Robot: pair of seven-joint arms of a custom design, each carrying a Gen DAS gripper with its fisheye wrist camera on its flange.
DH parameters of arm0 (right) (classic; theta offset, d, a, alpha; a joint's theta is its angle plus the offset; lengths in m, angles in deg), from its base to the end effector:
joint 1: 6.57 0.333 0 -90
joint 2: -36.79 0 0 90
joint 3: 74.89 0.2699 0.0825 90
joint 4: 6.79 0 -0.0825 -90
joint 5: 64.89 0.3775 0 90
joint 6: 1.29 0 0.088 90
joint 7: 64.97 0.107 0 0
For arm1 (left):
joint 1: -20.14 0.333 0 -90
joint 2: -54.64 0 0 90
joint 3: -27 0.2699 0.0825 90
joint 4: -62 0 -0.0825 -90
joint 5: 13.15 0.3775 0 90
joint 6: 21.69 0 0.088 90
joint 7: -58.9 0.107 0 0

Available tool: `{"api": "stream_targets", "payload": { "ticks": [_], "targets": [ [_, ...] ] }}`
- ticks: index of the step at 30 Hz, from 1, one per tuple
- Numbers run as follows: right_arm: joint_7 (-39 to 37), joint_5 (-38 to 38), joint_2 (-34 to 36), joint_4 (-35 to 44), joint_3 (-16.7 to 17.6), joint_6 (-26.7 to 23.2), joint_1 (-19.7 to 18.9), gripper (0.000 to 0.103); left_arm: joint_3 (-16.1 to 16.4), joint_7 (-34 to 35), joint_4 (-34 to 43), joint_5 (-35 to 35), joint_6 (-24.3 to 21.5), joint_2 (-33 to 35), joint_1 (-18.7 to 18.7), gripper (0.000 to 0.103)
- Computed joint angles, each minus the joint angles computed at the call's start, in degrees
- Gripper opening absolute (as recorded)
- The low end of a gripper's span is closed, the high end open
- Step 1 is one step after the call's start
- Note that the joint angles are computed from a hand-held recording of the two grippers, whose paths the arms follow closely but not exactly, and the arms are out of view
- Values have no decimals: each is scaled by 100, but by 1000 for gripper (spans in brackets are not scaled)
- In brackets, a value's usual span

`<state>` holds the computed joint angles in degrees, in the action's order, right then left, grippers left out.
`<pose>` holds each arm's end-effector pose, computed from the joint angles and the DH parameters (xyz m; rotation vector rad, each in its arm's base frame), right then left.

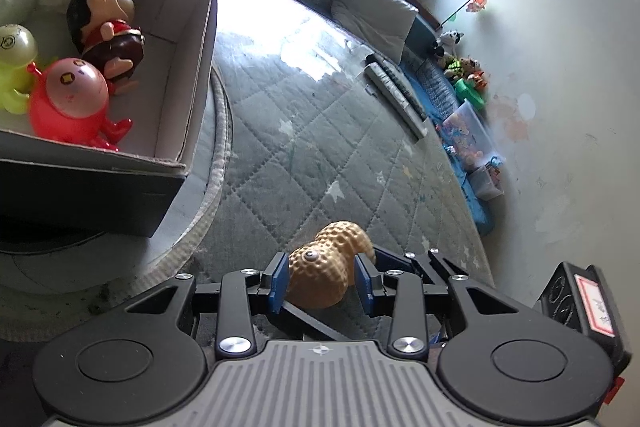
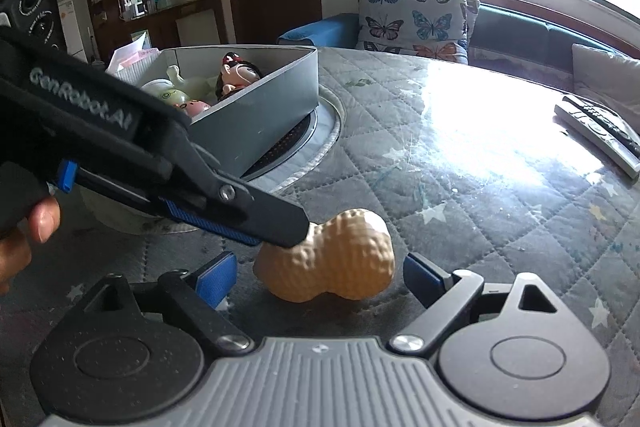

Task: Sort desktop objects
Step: 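Move the left tool to the tan peanut toy and close on it, then lift the tan peanut toy with the left tool into the box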

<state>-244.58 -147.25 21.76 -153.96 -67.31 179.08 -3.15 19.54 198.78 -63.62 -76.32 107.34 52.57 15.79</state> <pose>0.4077 0.1677 0.3563 -1.7522 1.6413 -0.6463 0.5226 -0.1347 0.3801 1.4647 -2.1592 1.1392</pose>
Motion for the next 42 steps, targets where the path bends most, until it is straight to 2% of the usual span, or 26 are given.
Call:
{"api": "stream_targets", "payload": {
  "ticks": [5, 8, 15, 17, 20, 30, 34, 39, 42],
  "targets": [
    [146, -206, 18, 45, -9, -9, 13, 87, -8, 3, 34, 39, -32, 75, 1, 38],
    [180, -304, 2, 43, -42, -51, 80, 83, -20, -15, 49, 34, -23, 113, 8, 39],
    [-178, -22, -125, -70, 2, -354, 256, 78, -52, 107, -4, 74, 14, 68, 4, 38],
    [-353, 195, -180, -131, -15, -349, 288, 74, -44, 172, -33, 85, 52, 34, -5, 38],
    [-622, 539, -268, -223, 26, -340, 278, 74, -2, 151, -20, 101, -68, 24, 18, 38],
    [-1608, 1550, -571, -205, 417, -488, 251, 74, 238, 494, -340, -210, -222, -528, 113, 38],
    [-1932, 1741, -438, 143, 612, -456, 196, 74, 405, 622, -357, -337, -213, -745, 200, 38],
    [-2145, 1599, 229, 1052, 748, -401, 222, 74, 593, 663, -168, -416, -104, -786, 373, 38],
    [-2280, 1516, 789, 1692, 614, -361, 446, 74, 673, 606, 54, -398, -20, -668, 512, 38]
  ]
}}
